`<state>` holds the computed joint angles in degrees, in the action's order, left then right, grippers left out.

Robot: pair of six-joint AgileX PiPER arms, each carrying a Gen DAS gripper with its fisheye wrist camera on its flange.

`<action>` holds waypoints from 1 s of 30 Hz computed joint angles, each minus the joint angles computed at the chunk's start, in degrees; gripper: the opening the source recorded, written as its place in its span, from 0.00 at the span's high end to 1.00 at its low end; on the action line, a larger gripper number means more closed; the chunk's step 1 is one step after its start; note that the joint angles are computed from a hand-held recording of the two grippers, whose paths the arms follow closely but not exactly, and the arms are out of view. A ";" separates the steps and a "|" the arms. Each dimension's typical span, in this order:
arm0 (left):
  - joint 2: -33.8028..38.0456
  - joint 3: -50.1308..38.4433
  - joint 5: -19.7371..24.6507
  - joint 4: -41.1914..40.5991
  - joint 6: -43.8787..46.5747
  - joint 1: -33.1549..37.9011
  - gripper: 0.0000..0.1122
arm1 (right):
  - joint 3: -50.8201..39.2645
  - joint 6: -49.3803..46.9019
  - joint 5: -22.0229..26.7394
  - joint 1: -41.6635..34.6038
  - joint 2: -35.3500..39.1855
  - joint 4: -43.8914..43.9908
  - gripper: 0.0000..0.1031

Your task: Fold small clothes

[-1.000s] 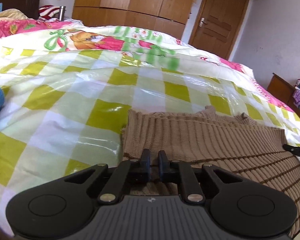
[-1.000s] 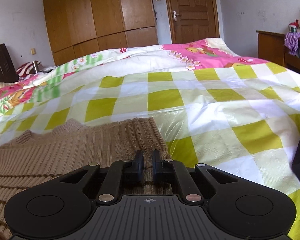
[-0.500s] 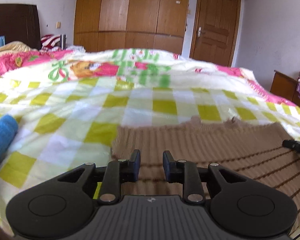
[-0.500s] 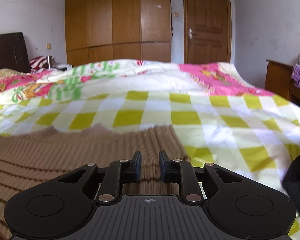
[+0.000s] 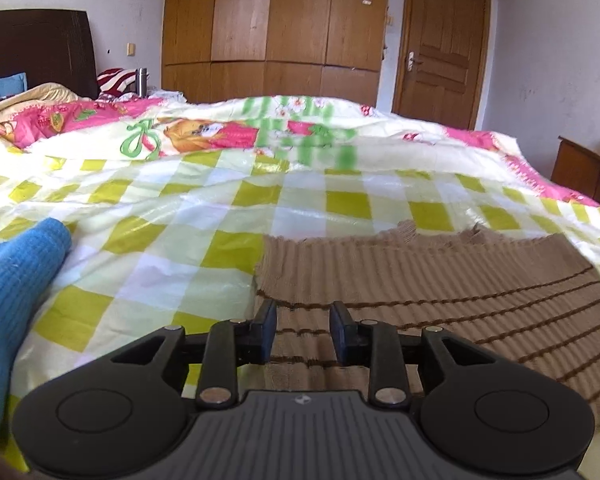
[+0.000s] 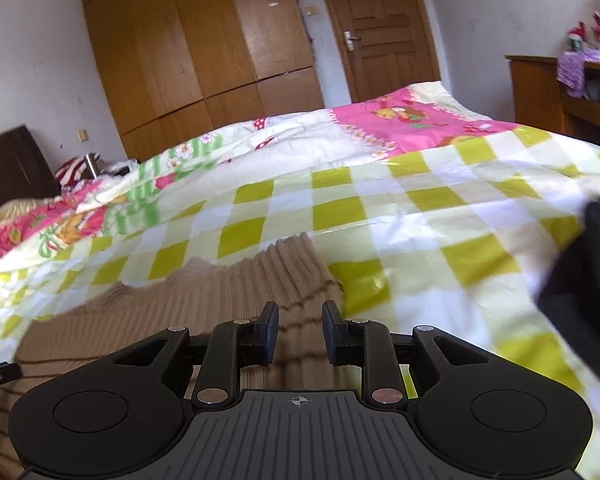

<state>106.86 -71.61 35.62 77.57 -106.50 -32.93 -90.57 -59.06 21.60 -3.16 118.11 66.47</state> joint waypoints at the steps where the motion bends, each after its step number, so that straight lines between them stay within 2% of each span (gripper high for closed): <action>1: -0.74 0.48 -0.36 0.19 -0.01 -0.44 0.61 | 3.16 -0.34 2.03 -1.62 -2.63 1.34 0.75; 4: -0.39 0.21 -1.53 -2.22 2.83 -1.49 0.60 | 10.66 5.10 9.38 -6.13 -9.04 -0.14 0.71; 6: 1.90 -1.43 -2.32 -7.95 9.75 -1.43 0.60 | 16.24 6.78 11.11 -7.83 -12.99 -0.44 0.68; 8: 3.25 -1.05 -2.45 -7.16 9.85 -1.62 0.59 | 20.80 8.60 12.83 -9.20 -15.61 -0.07 0.68; 10: 2.74 -1.51 -2.28 -8.99 11.69 -1.55 0.59 | 24.18 9.50 15.24 -10.65 -16.81 1.88 0.68; 14: 0.38 -1.56 -1.72 -11.99 13.21 -1.38 0.59 | 25.56 12.01 18.60 -11.65 -14.27 6.86 0.68; 17: -1.45 -0.34 -1.85 -11.53 11.58 -2.28 0.59 | 24.34 11.49 17.93 -10.85 -11.28 13.19 0.68; 19: -1.59 -0.32 -2.74 -11.70 11.17 -2.76 0.59 | 22.32 14.21 18.84 -10.54 -8.52 15.32 0.67; 21: -1.30 -0.61 -3.53 -10.79 10.29 -3.45 0.59 | 21.89 16.03 17.49 -9.70 -7.52 16.57 0.69; 26: 0.30 -2.58 -6.81 -8.78 9.20 -4.31 0.59 | 25.99 13.41 14.72 -9.56 -9.54 23.62 0.69; 30: 2.12 -4.02 -9.05 -8.62 8.77 -4.23 0.59 | 28.03 15.05 10.85 -7.87 -11.37 23.27 0.69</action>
<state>108.97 -75.64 26.56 68.95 -97.73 -37.15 -62.54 -44.00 32.45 -11.03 106.74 89.74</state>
